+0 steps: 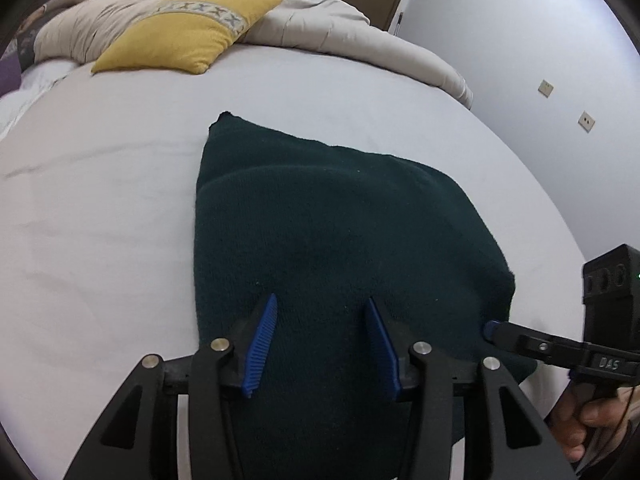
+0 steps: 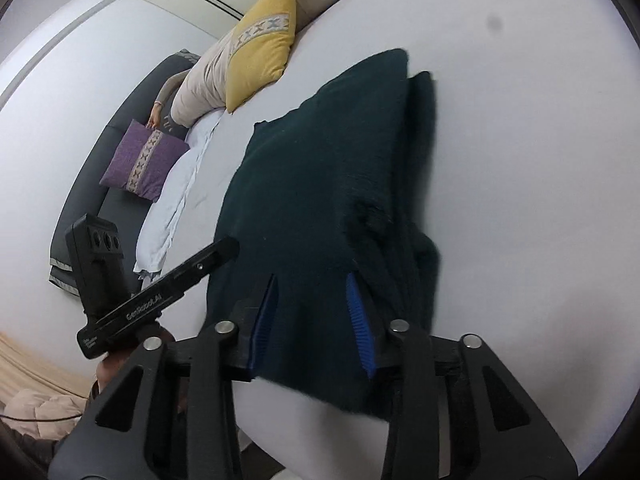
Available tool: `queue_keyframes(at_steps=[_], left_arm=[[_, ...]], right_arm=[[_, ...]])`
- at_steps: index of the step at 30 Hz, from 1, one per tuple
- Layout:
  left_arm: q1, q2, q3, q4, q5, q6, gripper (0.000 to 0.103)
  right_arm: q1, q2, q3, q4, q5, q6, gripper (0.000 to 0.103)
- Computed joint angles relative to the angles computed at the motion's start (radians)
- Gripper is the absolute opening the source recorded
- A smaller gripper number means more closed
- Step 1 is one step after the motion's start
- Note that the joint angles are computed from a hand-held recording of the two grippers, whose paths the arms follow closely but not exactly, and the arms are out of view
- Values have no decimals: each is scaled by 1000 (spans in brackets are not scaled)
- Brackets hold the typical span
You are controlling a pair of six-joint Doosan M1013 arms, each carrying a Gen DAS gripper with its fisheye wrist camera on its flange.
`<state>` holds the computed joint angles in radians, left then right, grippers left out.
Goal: Fold small clothes
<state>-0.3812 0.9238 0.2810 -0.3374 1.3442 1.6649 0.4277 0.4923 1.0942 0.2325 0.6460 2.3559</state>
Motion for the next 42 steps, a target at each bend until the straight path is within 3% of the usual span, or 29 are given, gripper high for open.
queue_keyframes(at_steps=[3, 5, 8, 11, 15, 18, 20, 22, 23, 26, 29, 31, 35, 40, 42], left_arm=[[7, 51, -96, -29, 55, -32, 49], [12, 27, -49, -46, 33, -32, 49], [17, -9, 15, -62, -6, -45, 49], [31, -65, 113, -115, -76, -55, 52], [40, -172, 286, -116, -234, -37, 70], [22, -256, 405, -32, -394, 18, 87], [6, -309, 487, 37, -518, 45, 100], [-17, -375, 590, 134, -693, 60, 103], [-24, -388, 607, 168, -733, 60, 103], [-37, -410, 618, 229, -790, 58, 103], [-36, -413, 578, 205, -754, 63, 103], [-34, -412, 558, 225, -726, -1, 103], [-26, -384, 500, 216, -600, -46, 103], [-18, -305, 401, 238, -350, -130, 103], [-25, -299, 405, 284, -315, -166, 103]], right_arm=[[1, -26, 27, -56, 5, 43, 29], [5, -44, 48, -107, -4, 96, 35], [33, -63, 24, -351, 177, 270, 39], [49, -115, 74, -461, 176, 355, 40], [96, -131, 49, -698, 282, 440, 54], [142, -125, 8, -887, 370, 487, 61], [167, -110, -47, -979, 419, 476, 77], [204, -95, -82, -1132, 475, 518, 92], [218, -87, -98, -1190, 503, 536, 103], [260, -62, -155, -1367, 606, 578, 103], [259, -69, -191, -1331, 567, 550, 103], [257, -59, -239, -1295, 574, 528, 103], [249, -31, -346, -1158, 621, 429, 103], [236, 37, -451, -1036, 751, 314, 103], [215, 58, -465, -936, 764, 300, 103]])
